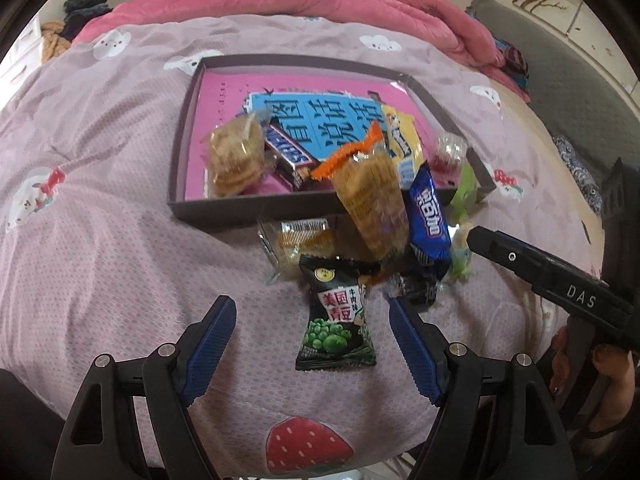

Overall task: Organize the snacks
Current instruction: 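Move both open tools back toward the remaining snack pile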

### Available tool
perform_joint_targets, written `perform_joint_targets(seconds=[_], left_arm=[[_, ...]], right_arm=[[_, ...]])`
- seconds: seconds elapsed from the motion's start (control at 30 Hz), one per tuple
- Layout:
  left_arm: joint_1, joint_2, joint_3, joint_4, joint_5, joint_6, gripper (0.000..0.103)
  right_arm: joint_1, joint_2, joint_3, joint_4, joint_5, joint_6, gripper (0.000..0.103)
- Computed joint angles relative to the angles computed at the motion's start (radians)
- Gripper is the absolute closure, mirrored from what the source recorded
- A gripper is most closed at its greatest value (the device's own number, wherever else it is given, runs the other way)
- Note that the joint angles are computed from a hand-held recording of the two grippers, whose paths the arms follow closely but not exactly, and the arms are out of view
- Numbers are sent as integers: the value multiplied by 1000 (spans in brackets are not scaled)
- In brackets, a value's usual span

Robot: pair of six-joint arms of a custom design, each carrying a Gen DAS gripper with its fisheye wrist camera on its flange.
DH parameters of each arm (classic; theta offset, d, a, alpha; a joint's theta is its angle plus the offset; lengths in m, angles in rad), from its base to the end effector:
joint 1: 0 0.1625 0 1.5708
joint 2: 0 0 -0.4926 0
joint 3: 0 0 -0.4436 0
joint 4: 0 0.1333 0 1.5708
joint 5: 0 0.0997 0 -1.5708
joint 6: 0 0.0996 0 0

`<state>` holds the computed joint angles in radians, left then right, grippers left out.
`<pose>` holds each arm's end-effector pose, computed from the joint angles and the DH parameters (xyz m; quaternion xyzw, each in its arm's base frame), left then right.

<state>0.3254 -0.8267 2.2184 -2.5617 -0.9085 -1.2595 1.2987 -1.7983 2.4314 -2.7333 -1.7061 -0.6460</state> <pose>-0.3868 -0.3358 -0.0228 0.0582 0.9272 -0.2437 0.2785 0.0127 -0.4006 0.3451 0.1616 -0.9495 0.2051 0.1741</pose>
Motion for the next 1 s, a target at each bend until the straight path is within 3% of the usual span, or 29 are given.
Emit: perform_joint_targets(seconds=[0.2, 0.5, 0.67, 0.9, 1.0], left_arm=[[7, 13, 2, -15, -14, 4, 23], [25, 29, -2, -31, -32, 14, 23], [32, 39, -9, -33, -37, 23, 23], [36, 61, -27, -26, -36, 31, 23], [38, 67, -33, -19, -35, 33, 23]], right_arm=[[4, 37, -1, -15, -28, 0, 40], [-17, 56, -13, -9, 14, 11, 40], [-32, 65, -29, 32, 49, 27, 51], [-72, 79, -62, 119, 117, 77, 52], [-68, 85, -62, 113, 115, 66, 58]])
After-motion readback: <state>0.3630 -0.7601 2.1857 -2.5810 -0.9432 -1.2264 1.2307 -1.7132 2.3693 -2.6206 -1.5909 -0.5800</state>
